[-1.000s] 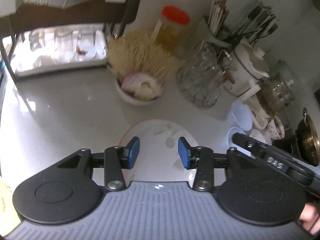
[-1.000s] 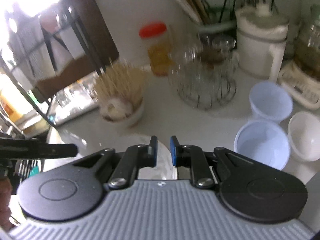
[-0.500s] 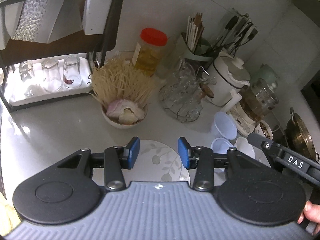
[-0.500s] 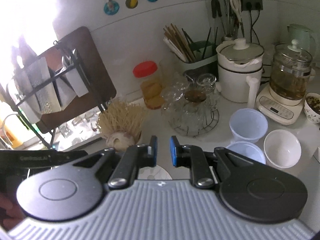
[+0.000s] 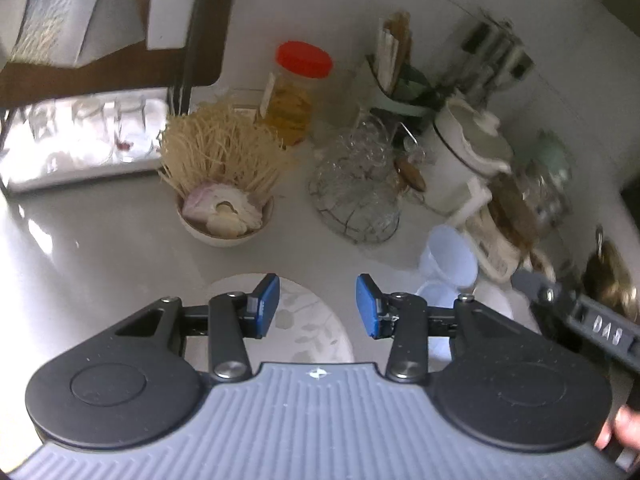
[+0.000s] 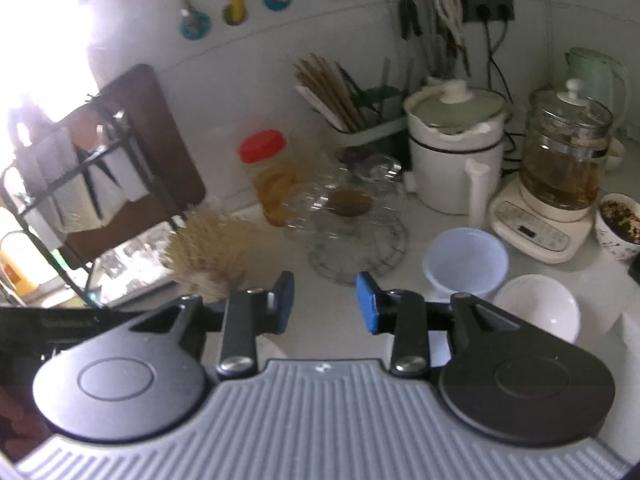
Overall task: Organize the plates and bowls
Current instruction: 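Move both open grippers to the rim of a translucent plastic bowl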
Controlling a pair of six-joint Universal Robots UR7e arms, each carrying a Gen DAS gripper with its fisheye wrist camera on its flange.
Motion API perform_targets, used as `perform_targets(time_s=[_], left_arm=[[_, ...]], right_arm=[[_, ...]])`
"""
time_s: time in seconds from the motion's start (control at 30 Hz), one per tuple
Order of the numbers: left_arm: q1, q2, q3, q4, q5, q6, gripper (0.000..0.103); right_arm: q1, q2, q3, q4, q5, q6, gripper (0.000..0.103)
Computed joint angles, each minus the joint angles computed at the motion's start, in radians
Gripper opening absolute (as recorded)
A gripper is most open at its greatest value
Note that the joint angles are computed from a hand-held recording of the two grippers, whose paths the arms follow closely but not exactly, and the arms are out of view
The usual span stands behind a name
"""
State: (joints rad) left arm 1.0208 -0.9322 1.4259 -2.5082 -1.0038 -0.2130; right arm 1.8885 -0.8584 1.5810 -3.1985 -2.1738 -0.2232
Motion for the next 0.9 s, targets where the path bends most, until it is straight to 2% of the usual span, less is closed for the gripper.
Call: perform_targets(time_s=[0.1, 0.3, 0.9], left_arm=[[-0.024, 0.024, 0.003, -0.029, 0.038, -0.028, 0.049], [-0.062, 0.079, -0.016, -0.034, 0.062, -0.082, 0.049], [-0.115, 0.294, -0.166, -0.029, -0.003, -0.077, 0.053]], right_arm=[[-0.024, -0.038, 0.021, 0.005, 0.012, -0.046, 0.038], [-0.072, -0.107, 0.052, 0.049, 0.049, -0.046, 0.037], [-0.205, -0.234, 0.129, 0.062, 0.113, -0.077, 0.038]])
